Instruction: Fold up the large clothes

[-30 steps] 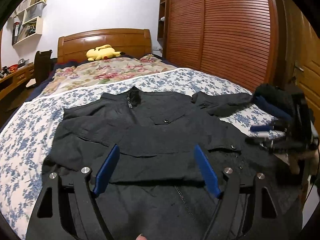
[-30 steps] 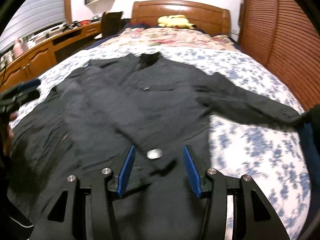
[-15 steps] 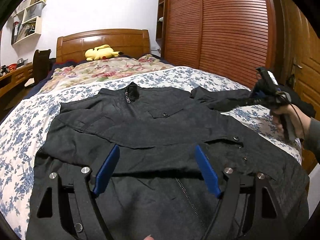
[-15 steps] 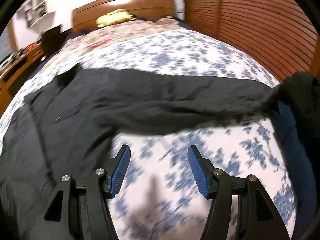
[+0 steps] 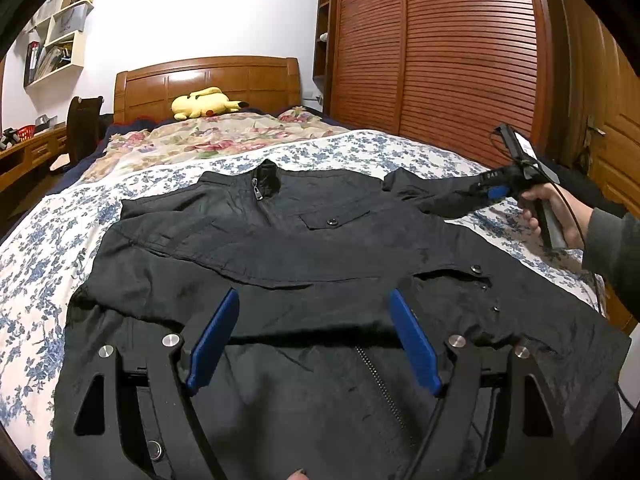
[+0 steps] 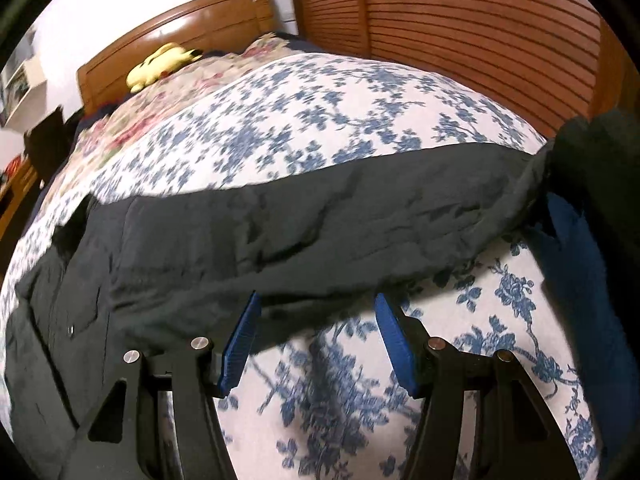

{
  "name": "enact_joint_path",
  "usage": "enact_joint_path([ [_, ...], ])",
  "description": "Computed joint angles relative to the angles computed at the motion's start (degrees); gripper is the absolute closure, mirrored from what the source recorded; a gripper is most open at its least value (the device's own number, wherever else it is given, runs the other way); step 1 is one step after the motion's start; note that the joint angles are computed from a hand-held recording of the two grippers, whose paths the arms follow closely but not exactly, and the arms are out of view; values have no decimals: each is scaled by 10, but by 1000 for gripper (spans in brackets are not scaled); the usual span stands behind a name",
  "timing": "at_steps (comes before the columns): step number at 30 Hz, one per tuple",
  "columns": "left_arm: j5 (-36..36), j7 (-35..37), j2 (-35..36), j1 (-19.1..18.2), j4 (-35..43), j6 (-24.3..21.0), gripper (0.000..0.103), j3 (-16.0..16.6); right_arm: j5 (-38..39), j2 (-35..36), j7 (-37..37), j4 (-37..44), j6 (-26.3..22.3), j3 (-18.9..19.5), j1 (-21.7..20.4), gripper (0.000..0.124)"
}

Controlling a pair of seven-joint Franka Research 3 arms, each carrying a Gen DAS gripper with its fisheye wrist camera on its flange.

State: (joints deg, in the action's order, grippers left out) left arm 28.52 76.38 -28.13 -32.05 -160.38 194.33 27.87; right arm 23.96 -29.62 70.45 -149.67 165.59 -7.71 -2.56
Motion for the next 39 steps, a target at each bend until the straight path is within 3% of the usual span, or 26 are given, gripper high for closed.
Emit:
enact_joint_path([
  [5,1,-1,3,3,0,0,25,-3,-23,26,57,20,-21,20,-38,62],
  [12,3,-2,8,3,2,-3,25,-4,-18,67,55,51,-31,3,-22,63],
  [15,3,0,8,2,2,-2,25,-4,-40,65,39,52,-36,12,-26,112],
  [16,3,1,8,3,1,-2,25,-5,-39,62,27,50,-30,9,-18,118],
  [19,3,1,8,7,1,-4,25,-11,-36,33,-4,30,22,10,1,120],
  [26,-3,6,9,6,1,-8,25,-14,-5,-64,-87,5,33,-1,98,120],
  [29,-8,8,10,13,0,-8,25,-22,9,-119,-130,-17,4,-3,157,120],
  [34,-9,8,10,20,-2,-6,25,-31,21,-208,-183,-77,-43,15,218,120],
  [39,-8,6,11,23,-2,-5,25,-33,8,-225,-173,-99,-95,50,195,116],
])
